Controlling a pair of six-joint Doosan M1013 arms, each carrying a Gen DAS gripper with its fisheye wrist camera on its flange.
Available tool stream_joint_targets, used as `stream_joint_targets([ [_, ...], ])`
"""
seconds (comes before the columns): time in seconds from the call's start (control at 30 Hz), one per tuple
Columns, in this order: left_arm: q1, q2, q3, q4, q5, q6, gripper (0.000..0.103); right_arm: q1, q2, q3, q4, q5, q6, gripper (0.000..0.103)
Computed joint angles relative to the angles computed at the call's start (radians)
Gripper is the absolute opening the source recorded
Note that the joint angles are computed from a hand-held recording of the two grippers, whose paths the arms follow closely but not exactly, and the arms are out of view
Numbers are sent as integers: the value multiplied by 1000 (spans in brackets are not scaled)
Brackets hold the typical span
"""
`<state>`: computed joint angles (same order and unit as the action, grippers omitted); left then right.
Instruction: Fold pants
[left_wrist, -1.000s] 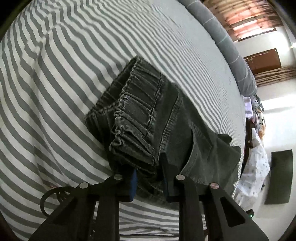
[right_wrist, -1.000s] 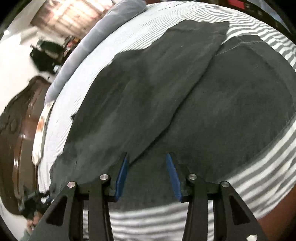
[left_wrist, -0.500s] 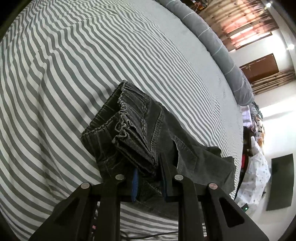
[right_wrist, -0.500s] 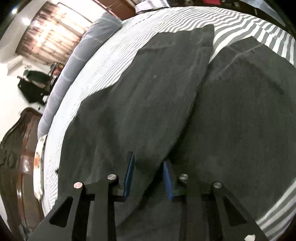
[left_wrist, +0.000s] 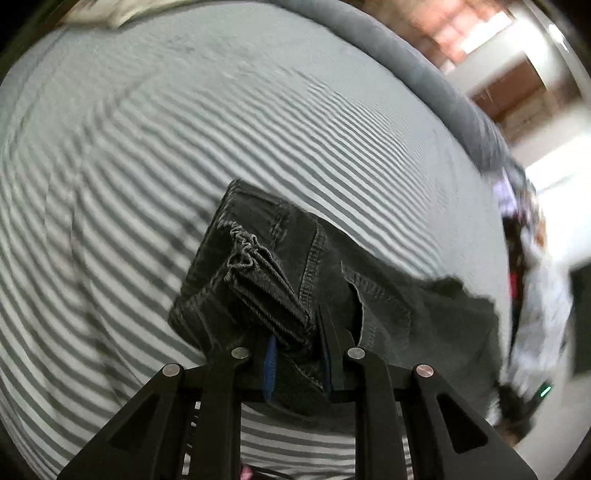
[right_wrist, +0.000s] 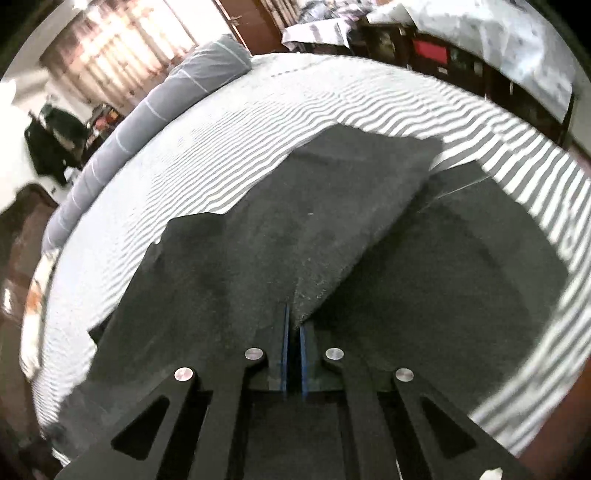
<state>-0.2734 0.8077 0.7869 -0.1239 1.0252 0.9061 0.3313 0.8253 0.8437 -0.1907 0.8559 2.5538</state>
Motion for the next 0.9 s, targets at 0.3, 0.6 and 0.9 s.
stream_joint_targets([
  [0.3,-4,35,-36,47,123,176,19,30,-68,119,-48,25,30,4],
  [0.6,-20,40,-7,91,132,210,19,26,-72,163,-6,39,64,4],
  [0.9,-24,11,28,62,75,268,40,-7,-109,258,142,-153,1,24],
])
